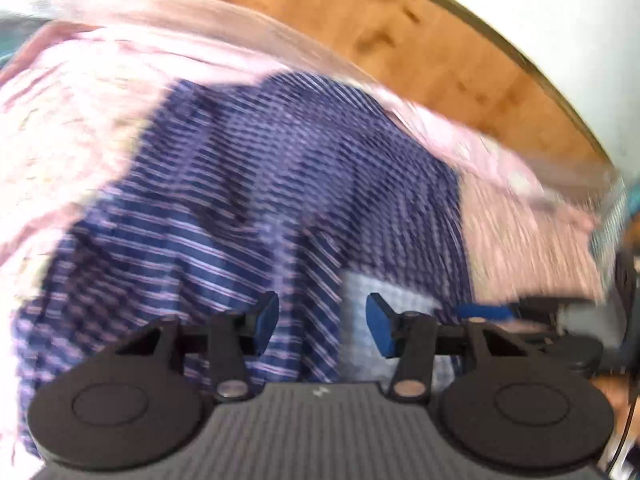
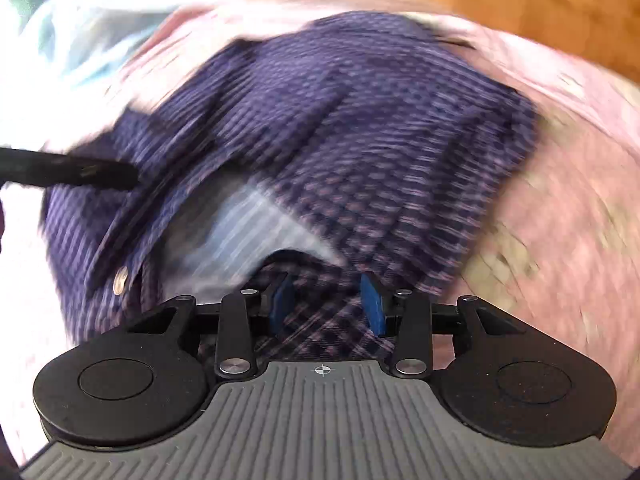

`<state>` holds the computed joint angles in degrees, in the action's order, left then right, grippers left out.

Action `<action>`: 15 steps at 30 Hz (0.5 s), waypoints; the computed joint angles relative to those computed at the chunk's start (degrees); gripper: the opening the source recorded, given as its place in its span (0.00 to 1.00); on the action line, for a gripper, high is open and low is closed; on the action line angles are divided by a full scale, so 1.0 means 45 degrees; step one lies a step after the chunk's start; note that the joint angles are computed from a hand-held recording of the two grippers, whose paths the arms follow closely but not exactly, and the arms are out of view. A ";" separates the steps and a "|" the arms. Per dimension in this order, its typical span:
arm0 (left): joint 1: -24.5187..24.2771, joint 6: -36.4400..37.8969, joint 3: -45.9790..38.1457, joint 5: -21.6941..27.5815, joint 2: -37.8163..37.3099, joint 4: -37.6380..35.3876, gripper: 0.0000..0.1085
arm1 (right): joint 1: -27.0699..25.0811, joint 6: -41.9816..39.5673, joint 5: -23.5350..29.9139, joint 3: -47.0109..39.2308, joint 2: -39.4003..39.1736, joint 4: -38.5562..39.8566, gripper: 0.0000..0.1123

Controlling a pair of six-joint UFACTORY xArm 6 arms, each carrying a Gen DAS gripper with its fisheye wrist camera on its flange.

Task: Fold clothes
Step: 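Lay the shirt edge down with the right tool and open the left tool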

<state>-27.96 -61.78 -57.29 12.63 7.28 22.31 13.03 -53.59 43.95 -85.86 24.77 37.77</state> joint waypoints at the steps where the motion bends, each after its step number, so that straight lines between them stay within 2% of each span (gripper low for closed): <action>1: 0.0032 0.0263 0.0197 0.0099 -0.0232 -0.0266 0.48 | -0.0017 0.0042 0.0319 0.0146 -0.0178 0.0096 0.40; 4: -0.0439 0.2385 -0.0026 0.0909 -0.0096 -0.1441 0.48 | -0.0428 -0.1891 0.3300 -0.0369 -0.0259 0.0405 0.38; 6: -0.0748 0.2916 -0.0482 0.1461 0.0256 -0.1075 0.47 | -0.0189 -0.2809 0.3913 -0.0119 -0.0513 -0.0206 0.39; 10: -0.1030 0.2623 -0.1785 0.1709 0.1489 0.0652 0.45 | 0.0061 -0.3305 0.3650 0.0225 -0.0711 -0.1096 0.39; 14: -0.1175 0.2895 -0.3125 0.2939 0.2560 0.1507 0.40 | -0.0020 -0.2934 0.3774 -0.0146 -0.0427 -0.1125 0.41; 15: -0.1200 0.2982 -0.3371 0.3154 0.2770 0.1614 0.35 | -0.0102 -0.3001 0.3872 -0.0144 -0.0461 -0.1094 0.42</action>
<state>-33.36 -48.37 -72.46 26.83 19.74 29.57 12.57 -67.09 61.37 -86.51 22.69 32.85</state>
